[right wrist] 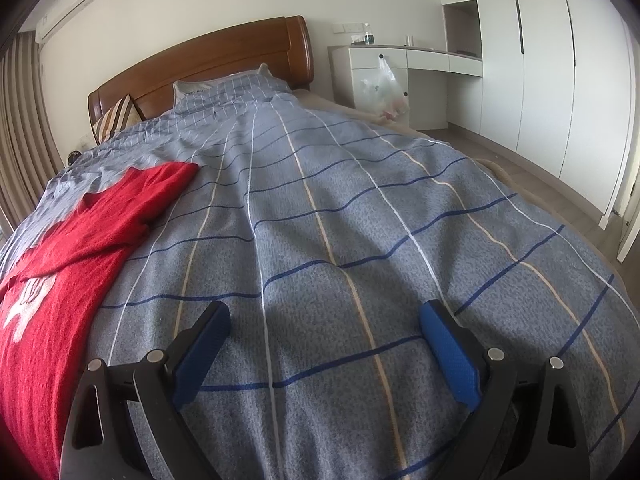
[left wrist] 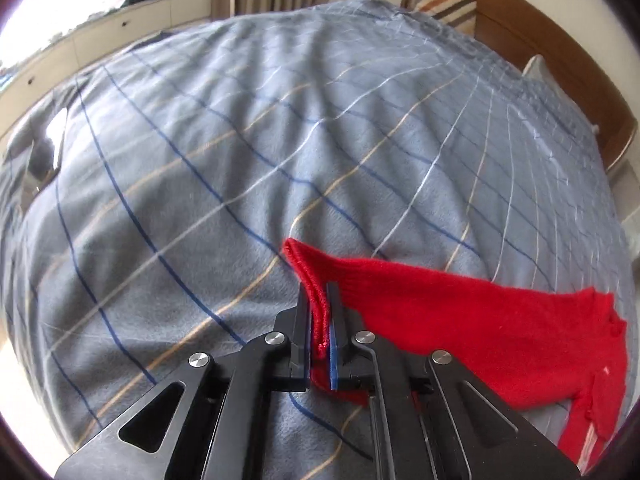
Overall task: Fold small clothes
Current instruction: 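Grasp the other sleeve with the left gripper and fold it across the body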
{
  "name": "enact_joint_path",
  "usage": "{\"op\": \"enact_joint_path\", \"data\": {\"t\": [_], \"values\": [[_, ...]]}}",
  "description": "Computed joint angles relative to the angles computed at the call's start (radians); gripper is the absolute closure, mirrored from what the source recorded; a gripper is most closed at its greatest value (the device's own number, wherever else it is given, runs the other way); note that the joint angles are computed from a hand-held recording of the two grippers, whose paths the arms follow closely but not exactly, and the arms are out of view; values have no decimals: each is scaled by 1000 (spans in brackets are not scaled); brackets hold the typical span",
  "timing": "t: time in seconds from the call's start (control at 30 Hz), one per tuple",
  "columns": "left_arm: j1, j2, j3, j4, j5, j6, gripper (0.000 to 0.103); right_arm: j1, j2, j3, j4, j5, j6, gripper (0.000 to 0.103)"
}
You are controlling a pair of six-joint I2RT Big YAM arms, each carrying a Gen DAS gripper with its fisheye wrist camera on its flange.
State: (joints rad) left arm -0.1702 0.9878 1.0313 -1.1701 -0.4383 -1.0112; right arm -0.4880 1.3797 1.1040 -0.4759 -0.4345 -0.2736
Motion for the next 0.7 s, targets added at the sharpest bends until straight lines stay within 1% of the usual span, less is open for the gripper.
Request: {"op": "enact_joint_path", "data": {"t": [0.03, 0.07, 0.13, 0.2, 0.27, 0.3, 0.37, 0.43, 0.47, 0.5, 0.53, 0.57, 0.6, 0.63, 0.67, 0.7], "values": [[-24, 4, 32, 7, -24, 22, 100, 1, 0, 0, 1, 2, 0, 7], [-57, 22, 82, -1, -58, 44, 100, 1, 0, 0, 1, 3, -1, 7], [-130, 77, 205, -7, -109, 112, 100, 1, 0, 0, 1, 1, 0, 7], [-214, 163, 356, 7, -124, 191, 100, 1, 0, 0, 0, 2, 0, 7], [-306, 272, 521, 25, -132, 281, 100, 1, -1, -1, 0, 2, 0, 7], [-352, 332, 607, 30, -130, 323, 100, 0, 0, 0, 0, 1, 0, 7], [-424, 461, 776, 38, -99, 404, 100, 1, -1, -1, 0, 0, 1, 7], [-481, 585, 927, 31, -61, 464, 100, 2, 0, -1, 1, 0, 1, 7], [-498, 644, 995, 28, -26, 486, 98, 2, 0, -1, 2, 0, 2, 7], [-512, 698, 1051, 23, 25, 499, 95, 1, 0, -1, 1, 0, 0, 7], [-521, 745, 1095, 10, 84, 501, 78, 1, 0, -1, 1, -1, 1, 7], [-530, 783, 1128, -12, 117, 489, 40, 2, 0, -1, 0, -1, 1, 7], [-541, 799, 1128, -17, 115, 470, 25, 1, 0, 0, 0, -3, 1, 7], [-551, 780, 1077, 15, 94, 451, 15, 1, 0, -1, 0, -5, 2, 7], [-557, 745, 1004, 62, 86, 439, 14, 0, -1, -1, -1, -8, 3, 7], [-555, 711, 939, 85, 99, 423, 14, -1, -1, -1, -2, -11, 3, 7]]}}
